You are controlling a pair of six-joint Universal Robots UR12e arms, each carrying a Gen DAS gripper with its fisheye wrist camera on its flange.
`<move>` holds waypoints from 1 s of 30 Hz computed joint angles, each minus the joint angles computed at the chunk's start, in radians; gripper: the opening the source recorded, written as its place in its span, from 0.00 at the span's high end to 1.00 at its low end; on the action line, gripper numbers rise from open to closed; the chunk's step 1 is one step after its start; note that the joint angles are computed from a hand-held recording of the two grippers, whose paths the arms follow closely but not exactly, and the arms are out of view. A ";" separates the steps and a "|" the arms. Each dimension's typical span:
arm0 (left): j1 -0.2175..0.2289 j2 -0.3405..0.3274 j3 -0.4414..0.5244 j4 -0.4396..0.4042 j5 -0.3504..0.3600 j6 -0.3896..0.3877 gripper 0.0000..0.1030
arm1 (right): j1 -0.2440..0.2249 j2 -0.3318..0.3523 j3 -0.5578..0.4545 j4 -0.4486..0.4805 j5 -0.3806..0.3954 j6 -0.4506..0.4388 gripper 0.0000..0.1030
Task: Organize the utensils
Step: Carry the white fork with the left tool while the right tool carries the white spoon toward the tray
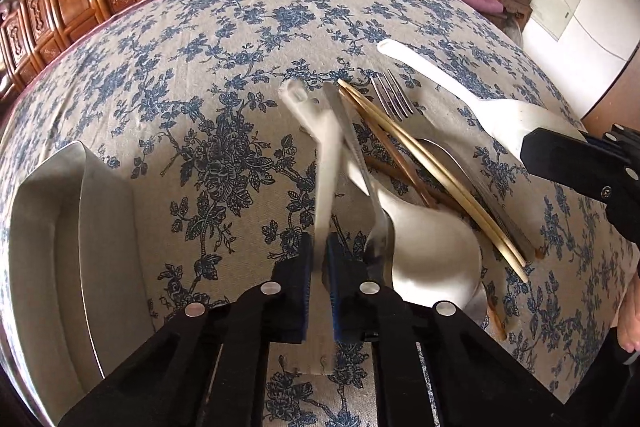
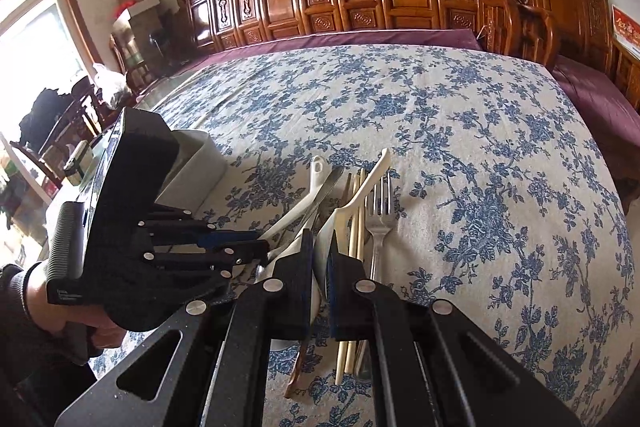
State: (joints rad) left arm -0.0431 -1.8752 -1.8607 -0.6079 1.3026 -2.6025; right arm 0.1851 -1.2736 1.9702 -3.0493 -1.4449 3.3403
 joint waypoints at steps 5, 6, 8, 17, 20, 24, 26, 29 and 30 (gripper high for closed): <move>0.011 0.019 -0.019 0.038 -0.013 -0.003 0.95 | 0.008 0.003 -0.010 0.009 -0.002 -0.003 0.93; 0.016 0.022 -0.019 0.038 -0.020 -0.007 0.95 | 0.011 0.004 -0.013 0.012 -0.005 -0.004 0.93; 0.024 0.028 -0.019 0.038 -0.035 -0.016 0.95 | 0.017 0.006 -0.020 0.018 -0.009 -0.009 0.93; 0.067 0.075 -0.028 0.051 -0.082 -0.020 0.95 | 0.040 0.016 -0.044 0.024 -0.009 -0.028 0.93; 0.083 0.087 -0.033 0.053 -0.089 -0.018 0.95 | 0.050 0.019 -0.052 0.029 -0.012 -0.040 0.93; 0.112 0.107 -0.047 0.057 -0.113 -0.002 0.95 | 0.064 0.022 -0.058 0.020 -0.013 -0.048 0.93; 0.128 0.116 -0.053 0.058 -0.124 0.007 0.95 | 0.074 0.023 -0.061 0.015 -0.017 -0.052 0.93; 0.148 0.125 -0.063 0.059 -0.137 0.021 0.95 | 0.088 0.026 -0.065 0.010 -0.024 -0.058 0.93; 0.155 0.127 -0.066 0.064 -0.139 0.024 0.95 | 0.092 0.027 -0.067 0.010 -0.027 -0.060 0.93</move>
State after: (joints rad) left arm 0.1122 -1.7483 -1.9270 -0.5443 1.1641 -2.5782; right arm 0.2773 -1.2466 1.9032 -3.0395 -1.4719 3.2807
